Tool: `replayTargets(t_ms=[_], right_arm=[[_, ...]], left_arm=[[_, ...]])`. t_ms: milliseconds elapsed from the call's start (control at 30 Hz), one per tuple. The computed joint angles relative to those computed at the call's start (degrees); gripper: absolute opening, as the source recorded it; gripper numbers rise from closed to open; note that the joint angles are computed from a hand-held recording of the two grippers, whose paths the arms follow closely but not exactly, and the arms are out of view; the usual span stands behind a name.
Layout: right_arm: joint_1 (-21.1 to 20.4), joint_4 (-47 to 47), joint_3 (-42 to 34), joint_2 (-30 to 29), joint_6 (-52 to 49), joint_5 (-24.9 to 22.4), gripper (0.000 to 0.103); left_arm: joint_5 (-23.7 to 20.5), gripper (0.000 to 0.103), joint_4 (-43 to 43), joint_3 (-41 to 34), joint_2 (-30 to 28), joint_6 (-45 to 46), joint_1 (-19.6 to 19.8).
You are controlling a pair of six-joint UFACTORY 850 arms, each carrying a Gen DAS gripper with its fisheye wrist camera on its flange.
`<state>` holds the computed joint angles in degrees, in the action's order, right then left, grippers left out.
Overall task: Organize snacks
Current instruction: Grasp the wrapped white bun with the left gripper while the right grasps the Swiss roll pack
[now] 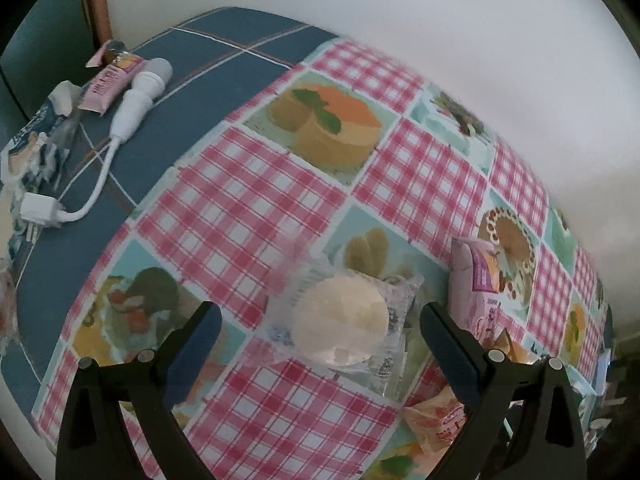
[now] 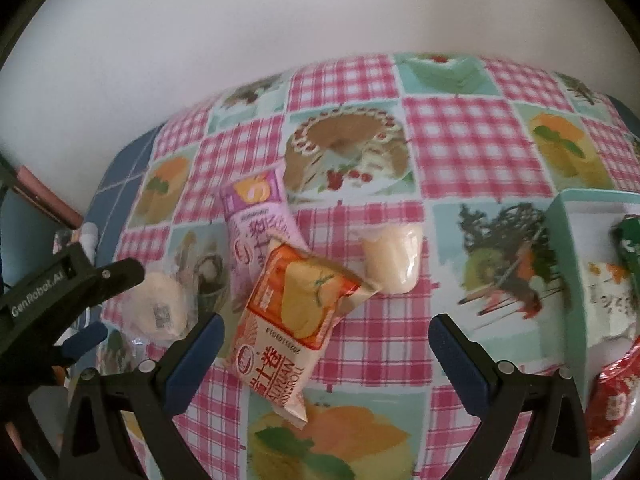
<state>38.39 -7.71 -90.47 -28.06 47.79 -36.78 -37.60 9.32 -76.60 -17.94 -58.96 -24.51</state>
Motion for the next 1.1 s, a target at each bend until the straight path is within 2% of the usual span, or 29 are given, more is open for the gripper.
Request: replayTargets(t_ms=[300, 800, 1000, 1100], right_arm=[[0.6, 1.4, -0.9, -1.6, -1.9, 0.0, 0.103], [1.5, -2.8, -2.0, -3.0, 0.2, -0.5, 0.103], [1.5, -2.8, -1.5, -2.7, 0.1, 0.1, 0.087], [1.3, -2.3, -1.2, -2.4, -0.1, 0.4, 0.076]], left_arm=[[-1.4, 0.100, -1.8, -1.5, -2.3, 3.0, -0.2], [-3.7, 0.099, -0.4, -3.6, -4.9, 3.1, -0.5], [-4.2, 0.097, 2.2, -3.8, -4.9, 1.3, -1.2], [-3.8, 0.087, 1.7, -4.0, -4.7, 2.0, -1.1]])
